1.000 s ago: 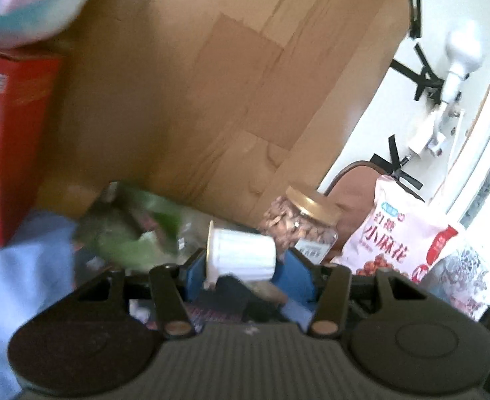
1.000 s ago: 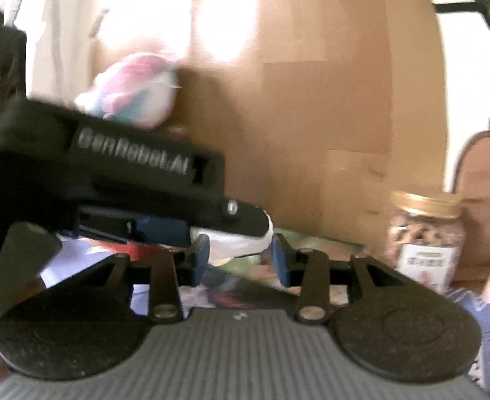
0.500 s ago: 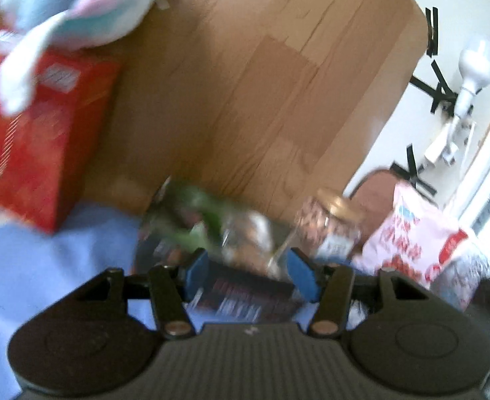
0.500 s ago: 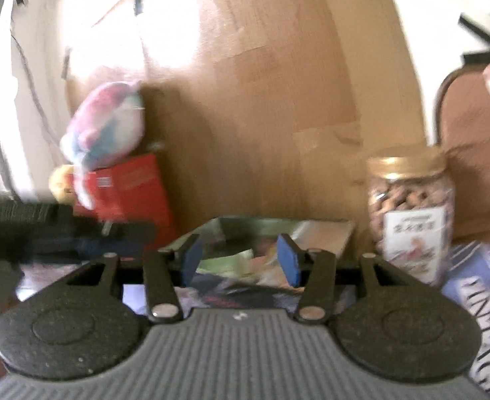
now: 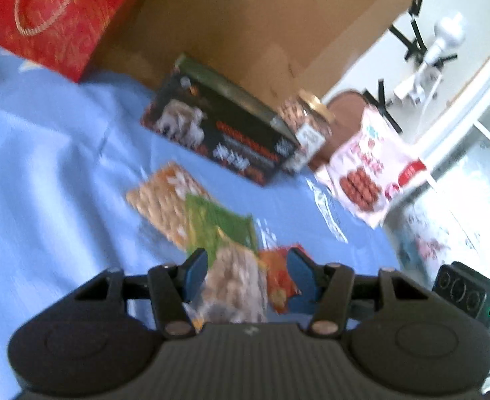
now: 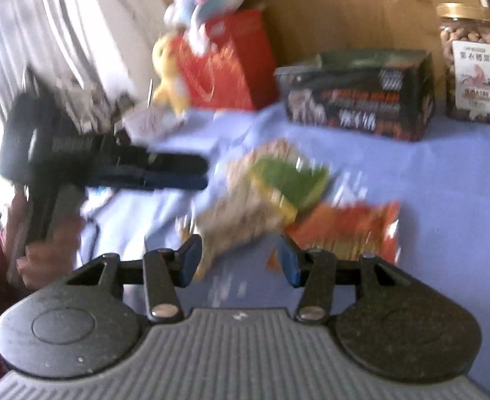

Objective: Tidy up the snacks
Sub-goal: 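Grasp the clear nut packet with yellow strip with the left gripper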

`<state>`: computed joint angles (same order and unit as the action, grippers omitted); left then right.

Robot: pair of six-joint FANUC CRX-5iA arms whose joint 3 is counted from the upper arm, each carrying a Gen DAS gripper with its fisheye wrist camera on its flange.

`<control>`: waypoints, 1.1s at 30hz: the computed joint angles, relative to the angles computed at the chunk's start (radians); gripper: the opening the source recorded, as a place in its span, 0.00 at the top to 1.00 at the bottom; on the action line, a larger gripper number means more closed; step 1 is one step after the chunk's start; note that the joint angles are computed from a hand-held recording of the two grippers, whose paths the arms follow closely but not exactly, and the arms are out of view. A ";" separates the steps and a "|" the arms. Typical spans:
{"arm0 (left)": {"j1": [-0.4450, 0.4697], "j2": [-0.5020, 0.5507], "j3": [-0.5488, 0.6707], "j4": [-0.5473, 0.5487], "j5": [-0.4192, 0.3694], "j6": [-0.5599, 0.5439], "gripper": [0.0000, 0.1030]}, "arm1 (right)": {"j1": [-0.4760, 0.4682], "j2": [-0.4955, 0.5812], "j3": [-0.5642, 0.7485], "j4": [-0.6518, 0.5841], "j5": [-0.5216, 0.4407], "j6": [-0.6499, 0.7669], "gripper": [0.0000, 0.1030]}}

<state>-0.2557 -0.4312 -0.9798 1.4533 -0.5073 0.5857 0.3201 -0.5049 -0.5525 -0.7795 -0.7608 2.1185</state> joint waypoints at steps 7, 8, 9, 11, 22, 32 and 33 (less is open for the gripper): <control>0.028 -0.077 -0.046 -0.049 -0.006 0.048 0.48 | 0.189 -0.032 -0.046 0.219 0.171 -0.190 0.48; 0.042 -0.092 -0.054 -0.056 -0.015 0.061 0.48 | 0.165 -0.017 -0.028 0.192 0.163 -0.163 0.48; 0.058 -0.112 -0.064 -0.065 -0.025 0.078 0.48 | 0.143 -0.012 -0.026 0.168 0.163 -0.142 0.48; 0.087 -0.149 -0.085 -0.081 -0.050 0.104 0.48 | 0.111 0.004 -0.015 0.145 0.169 -0.135 0.48; 0.053 -0.096 -0.120 0.003 -0.181 0.102 0.51 | -0.017 0.153 0.095 -0.033 0.041 -0.055 0.67; 0.031 -0.132 -0.137 0.058 -0.029 0.139 0.49 | -0.126 0.074 0.066 -0.149 -0.199 0.083 0.73; 0.031 -0.128 -0.135 0.065 -0.025 0.136 0.48 | -0.123 0.062 0.060 -0.151 -0.213 0.096 0.72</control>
